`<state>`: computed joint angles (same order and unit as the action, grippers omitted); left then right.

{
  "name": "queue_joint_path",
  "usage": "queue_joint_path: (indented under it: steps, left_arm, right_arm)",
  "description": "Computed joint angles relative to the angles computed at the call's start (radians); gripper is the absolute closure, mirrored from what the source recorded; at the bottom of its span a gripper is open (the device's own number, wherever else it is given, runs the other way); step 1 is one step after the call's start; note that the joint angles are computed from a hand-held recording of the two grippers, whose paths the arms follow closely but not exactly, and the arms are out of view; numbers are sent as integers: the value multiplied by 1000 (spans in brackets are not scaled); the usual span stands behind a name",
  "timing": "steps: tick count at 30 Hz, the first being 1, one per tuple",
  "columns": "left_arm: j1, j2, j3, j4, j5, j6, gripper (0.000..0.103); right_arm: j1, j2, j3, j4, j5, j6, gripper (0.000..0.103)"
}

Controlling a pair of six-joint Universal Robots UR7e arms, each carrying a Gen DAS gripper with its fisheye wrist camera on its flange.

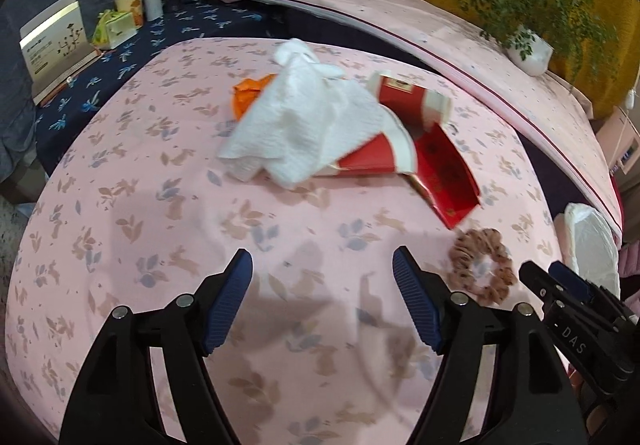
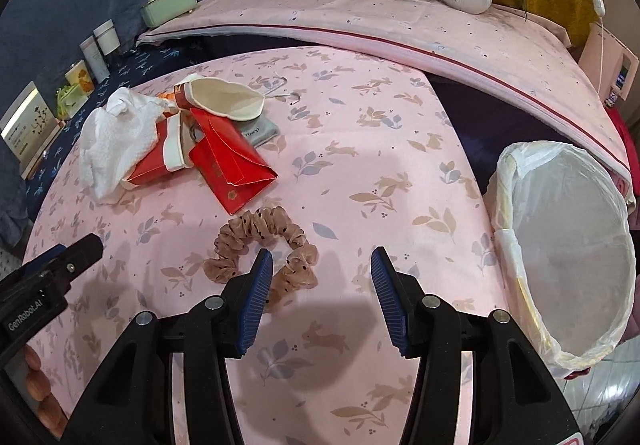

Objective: Collect trash
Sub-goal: 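Grasp the white tissue with the left tool while the right tool grasps the beige scrunchie, then carry the tissue and beige scrunchie over the bin and release both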

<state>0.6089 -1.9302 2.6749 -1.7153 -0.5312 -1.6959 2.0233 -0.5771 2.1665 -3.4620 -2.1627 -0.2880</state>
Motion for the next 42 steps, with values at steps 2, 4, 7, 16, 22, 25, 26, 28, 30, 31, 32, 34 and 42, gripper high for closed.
queue_joint_path:
  steps: [2,4,7,16,22,25,26,28,30,31,32,34,42]
  left_arm:
    - [26,-39,-6,14,20,15,34]
    - [56,-60,-14,2,43,48,34]
    - [111,-59,-29,-54,89,127,34]
    - [285,75,-29,-599,147,581,37]
    - [317,154,-19,-856,83,776,79]
    - [289,154,-7,-842,71,770,95]
    - [274,149,-3,-820,76,749,96]
    - [241,125,6,-760,73,693,97]
    - [207,98,12,-701,63,635,98]
    - [181,83,14,-651,62,591,98]
    - [159,73,15,-610,60,555,98]
    - [114,60,15,-540,51,492,98]
    - [-54,138,-15,-460,16,380,98]
  right_arm:
    - [-6,13,-14,13,-2,6,53]
    - [-13,24,-26,25,-4,12,53]
    - [-20,43,-43,33,-8,20,53]
    - [-19,88,-79,30,-22,16,61]
    - [-18,87,-82,41,3,17,87]
    - [-18,76,-70,44,14,29,91]
    - [-18,72,-65,43,17,31,91]
    - [-17,58,-51,38,25,33,93]
    - [-14,42,-34,27,31,34,93]
    - [-12,31,-23,20,35,34,94]
    - [-10,20,-13,12,38,33,94]
    - [-8,-4,4,0,47,29,95]
    - [-2,-117,76,-62,59,0,95]
